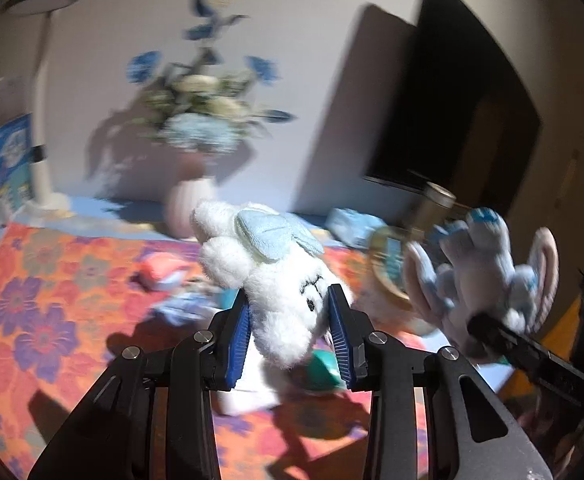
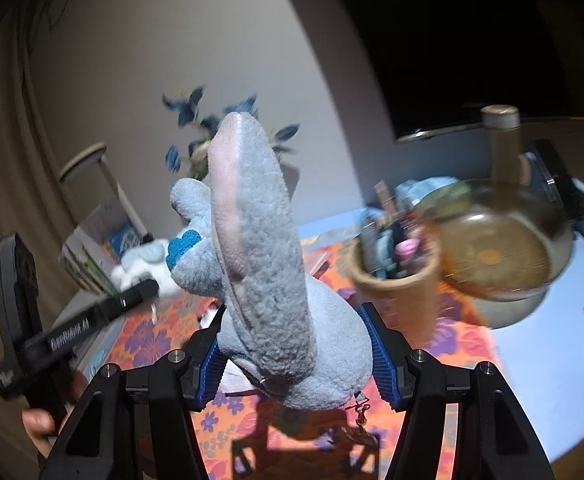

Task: Organize soft objects
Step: 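Carry both plushes over to the glass bowl on the side table, then open the right tool over the bowl while the left releases the white plush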

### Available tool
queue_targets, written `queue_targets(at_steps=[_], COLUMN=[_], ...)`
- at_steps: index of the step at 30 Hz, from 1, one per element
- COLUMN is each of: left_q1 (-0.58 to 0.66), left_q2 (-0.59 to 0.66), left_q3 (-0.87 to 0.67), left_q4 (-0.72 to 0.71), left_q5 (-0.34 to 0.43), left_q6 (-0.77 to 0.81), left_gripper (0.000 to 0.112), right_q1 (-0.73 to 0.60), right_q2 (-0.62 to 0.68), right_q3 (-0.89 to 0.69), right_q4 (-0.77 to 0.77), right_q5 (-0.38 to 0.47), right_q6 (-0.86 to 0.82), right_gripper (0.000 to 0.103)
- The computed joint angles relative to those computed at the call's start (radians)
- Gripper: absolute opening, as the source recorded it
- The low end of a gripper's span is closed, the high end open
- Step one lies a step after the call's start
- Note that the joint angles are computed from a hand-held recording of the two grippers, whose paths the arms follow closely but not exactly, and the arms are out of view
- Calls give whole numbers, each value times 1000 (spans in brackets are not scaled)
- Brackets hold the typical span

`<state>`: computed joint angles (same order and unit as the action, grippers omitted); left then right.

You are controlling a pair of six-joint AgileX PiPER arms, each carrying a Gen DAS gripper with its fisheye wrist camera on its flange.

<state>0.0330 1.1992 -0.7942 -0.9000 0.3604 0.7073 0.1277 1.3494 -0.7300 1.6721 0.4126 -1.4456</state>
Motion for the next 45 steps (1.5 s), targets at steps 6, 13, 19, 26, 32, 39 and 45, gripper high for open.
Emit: queue_targets(at_steps=[6,13,19,26,32,39,45], left_q1=[-276,-471,-530,-543,-529,-535,-539], left_q2=[32,155,321,585,815,966,966], left_q3=[-43,-190,-471,-869,-1142,-1301,-1300], left_q4=[212,308,335,577,656,706,727], left_q5=[-67,-60,33,167,318,402,411], left_q6=[-249,-364,-397,-681,-794,-815,-794], left_gripper=[33,33,33,33,33,39,44], right_q1=[-245,-517,-613,-607,-610,-595,-617], right_q2=[-70,-14,106,396,655,746,708], right_q3=[39,-12,-153,-431,-623,-710,-685], right_q4=[-118,-187,-193,-93,-88,-196,-178], right_q5=[181,341,414,562,601,512,490], right_q6=[116,201,279,391,539,669,630], right_gripper=[60,60,60,61,61,73,87])
